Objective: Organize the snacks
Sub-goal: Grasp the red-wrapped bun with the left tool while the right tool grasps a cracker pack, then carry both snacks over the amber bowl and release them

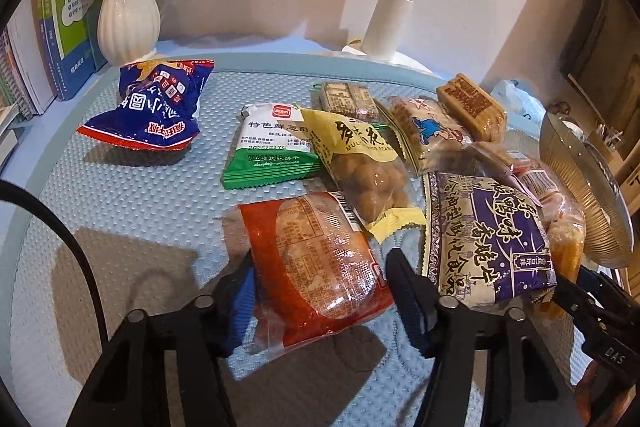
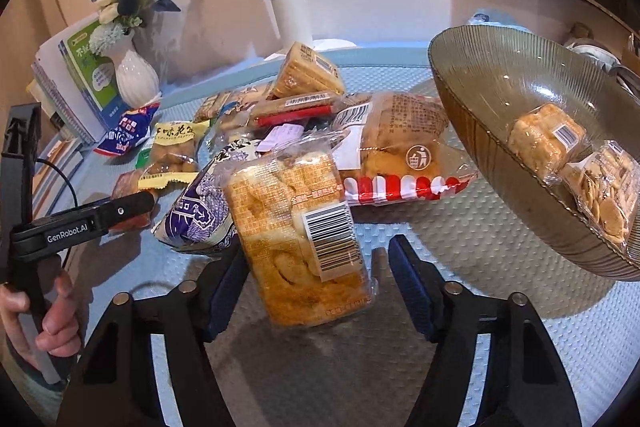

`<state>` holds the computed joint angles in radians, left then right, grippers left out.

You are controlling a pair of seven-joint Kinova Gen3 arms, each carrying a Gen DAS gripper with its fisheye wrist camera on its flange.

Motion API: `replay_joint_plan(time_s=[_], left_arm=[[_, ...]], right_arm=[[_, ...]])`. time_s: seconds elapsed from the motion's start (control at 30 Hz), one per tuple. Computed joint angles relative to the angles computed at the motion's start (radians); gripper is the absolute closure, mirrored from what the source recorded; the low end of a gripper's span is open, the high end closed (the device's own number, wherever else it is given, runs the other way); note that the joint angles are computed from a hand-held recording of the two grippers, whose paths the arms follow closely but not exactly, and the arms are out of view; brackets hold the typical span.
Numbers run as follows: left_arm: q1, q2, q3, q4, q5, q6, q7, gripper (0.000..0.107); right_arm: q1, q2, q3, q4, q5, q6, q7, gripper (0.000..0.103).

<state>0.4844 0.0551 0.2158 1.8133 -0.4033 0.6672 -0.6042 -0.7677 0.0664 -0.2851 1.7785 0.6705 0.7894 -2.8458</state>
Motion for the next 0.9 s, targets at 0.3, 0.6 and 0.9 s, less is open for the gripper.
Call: replay_joint_plan(time_s=[0.3, 0.6, 0.9], left_arm=[[-0.025, -0.035, 0.005, 0.035, 0.039, -0.036, -0.028, 0.057], [-0.038, -0.097, 0.04, 0.079, 0.074, -0.043, -0.044, 0.059], [-0.061, -0.161, 0.122, 0.037, 0.016, -0.013, -0.016, 0.059]], right_arm=[[-0.024, 0.01, 0.002, -0.013, 0.023, 0.03, -0.006, 0.056], [-0.051, -0.009, -0.022, -0.003, 0.087, 0.069, -0.094, 0.057], [-0.065, -0.065, -0.077, -0.019, 0.141, 0.144, -0.147, 0.057]])
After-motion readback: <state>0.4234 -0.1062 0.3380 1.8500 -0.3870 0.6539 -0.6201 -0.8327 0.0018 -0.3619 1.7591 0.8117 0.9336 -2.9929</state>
